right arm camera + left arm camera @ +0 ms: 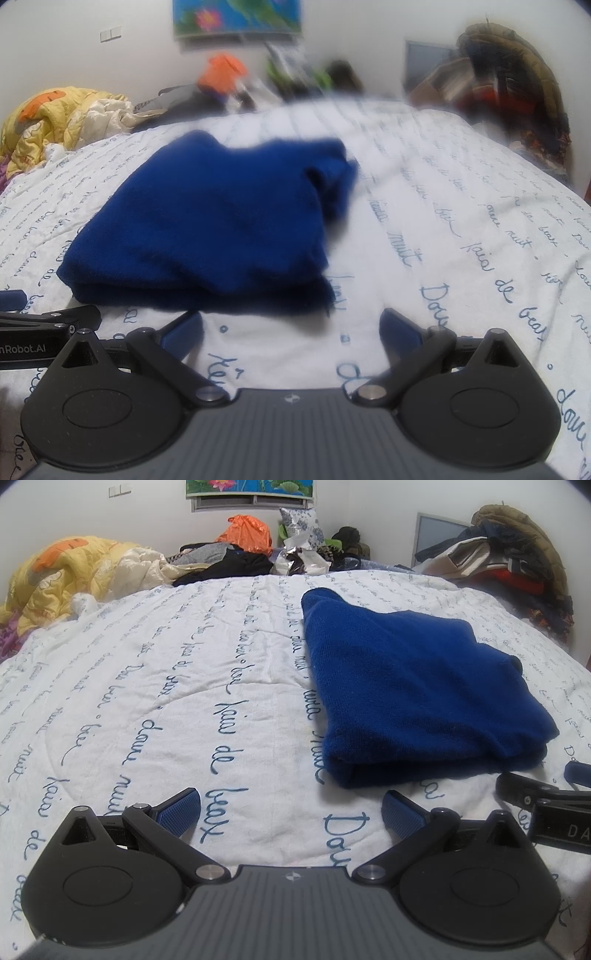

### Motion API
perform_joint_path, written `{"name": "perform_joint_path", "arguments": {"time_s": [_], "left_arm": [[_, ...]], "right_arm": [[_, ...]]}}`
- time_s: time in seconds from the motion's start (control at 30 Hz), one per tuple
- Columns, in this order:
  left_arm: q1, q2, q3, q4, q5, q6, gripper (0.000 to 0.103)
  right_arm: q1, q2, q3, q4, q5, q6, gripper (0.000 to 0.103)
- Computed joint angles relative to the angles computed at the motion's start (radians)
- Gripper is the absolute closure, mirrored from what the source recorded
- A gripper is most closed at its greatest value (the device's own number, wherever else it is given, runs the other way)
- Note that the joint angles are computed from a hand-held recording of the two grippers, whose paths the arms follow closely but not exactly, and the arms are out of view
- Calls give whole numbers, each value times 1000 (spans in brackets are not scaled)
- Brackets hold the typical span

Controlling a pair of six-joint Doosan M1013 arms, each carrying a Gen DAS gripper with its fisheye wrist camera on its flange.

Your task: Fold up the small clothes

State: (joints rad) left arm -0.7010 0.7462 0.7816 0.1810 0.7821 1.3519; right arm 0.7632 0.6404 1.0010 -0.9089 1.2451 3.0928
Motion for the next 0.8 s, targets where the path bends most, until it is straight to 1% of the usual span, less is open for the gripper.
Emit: {"name": "perform_joint_path", "arguments": {"time_s": [0.13, 0.3, 0.8], "left_arm": [[2, 3, -20, -23, 44, 5, 0], [10, -1, -27, -65, 68, 8, 0], [8, 0, -34, -19, 89, -10, 0]], "right_arm": [[5, -7, 2, -3, 4, 4, 0], [7, -9, -4, -17, 7, -3, 0], [8, -3, -21, -15, 4, -22, 0]]}}
